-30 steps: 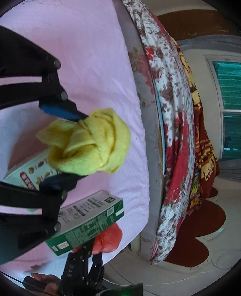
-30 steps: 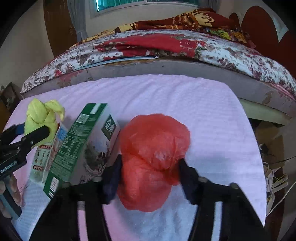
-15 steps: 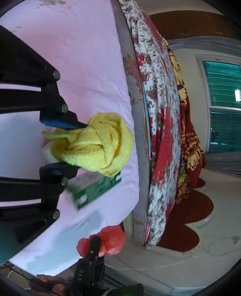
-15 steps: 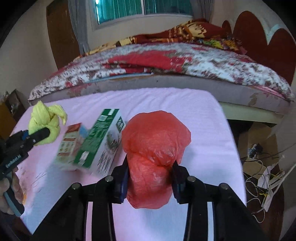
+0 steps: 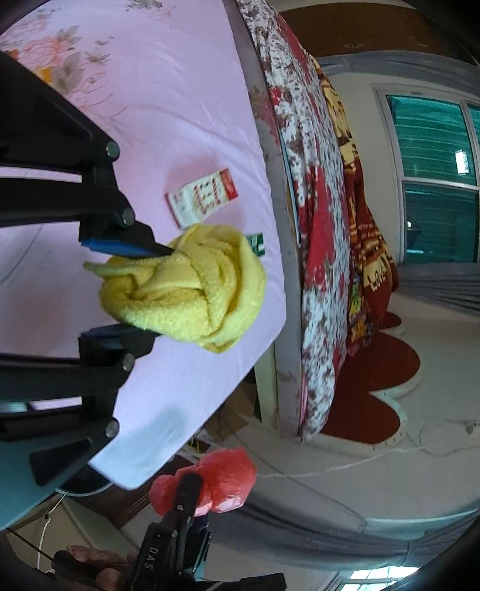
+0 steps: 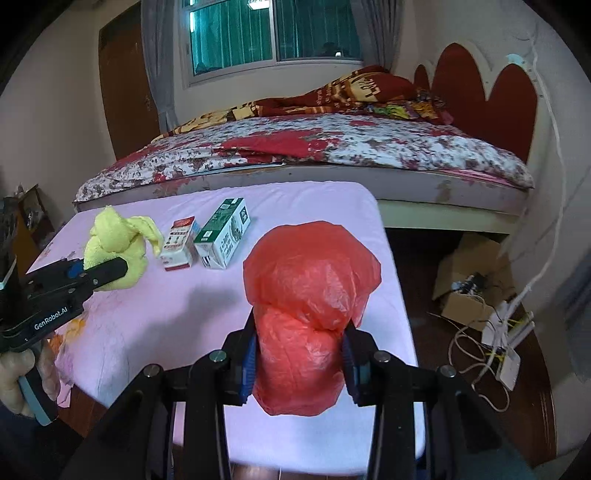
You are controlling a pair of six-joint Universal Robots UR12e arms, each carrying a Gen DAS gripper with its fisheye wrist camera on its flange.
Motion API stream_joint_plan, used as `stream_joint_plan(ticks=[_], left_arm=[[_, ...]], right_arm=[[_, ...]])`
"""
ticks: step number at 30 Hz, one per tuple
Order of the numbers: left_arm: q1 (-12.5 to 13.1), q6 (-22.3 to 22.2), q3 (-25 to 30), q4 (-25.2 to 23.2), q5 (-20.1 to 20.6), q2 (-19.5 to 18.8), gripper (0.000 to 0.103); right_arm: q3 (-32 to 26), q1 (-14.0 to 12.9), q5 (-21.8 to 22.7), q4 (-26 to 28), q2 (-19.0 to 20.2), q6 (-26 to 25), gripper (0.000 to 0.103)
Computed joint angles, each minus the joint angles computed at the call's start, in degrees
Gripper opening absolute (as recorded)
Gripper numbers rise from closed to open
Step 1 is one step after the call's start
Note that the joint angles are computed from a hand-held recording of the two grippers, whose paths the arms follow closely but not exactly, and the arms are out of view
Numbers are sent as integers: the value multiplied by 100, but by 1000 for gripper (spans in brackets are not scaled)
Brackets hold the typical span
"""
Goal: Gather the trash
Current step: 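Carry the yellow cloth and red plastic bag over the black bin with both tools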
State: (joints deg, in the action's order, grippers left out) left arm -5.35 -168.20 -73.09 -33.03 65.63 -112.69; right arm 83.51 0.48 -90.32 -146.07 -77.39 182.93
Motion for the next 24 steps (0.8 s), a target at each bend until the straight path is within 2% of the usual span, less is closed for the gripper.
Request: stream_joint_plan(ticks=[12,20,24], left_arm=[[-60,144,-650,186,-185,503,31],[-158,340,-914,55,-354,674,31],[-258,596,-972,-118,-523,720,31]], right_arm=[[801,17,-67,-459,-758,20,40],[1341,-28,-201,-683,-1207,136,40],[1613,-104,-356,-721,-1431,146,40]])
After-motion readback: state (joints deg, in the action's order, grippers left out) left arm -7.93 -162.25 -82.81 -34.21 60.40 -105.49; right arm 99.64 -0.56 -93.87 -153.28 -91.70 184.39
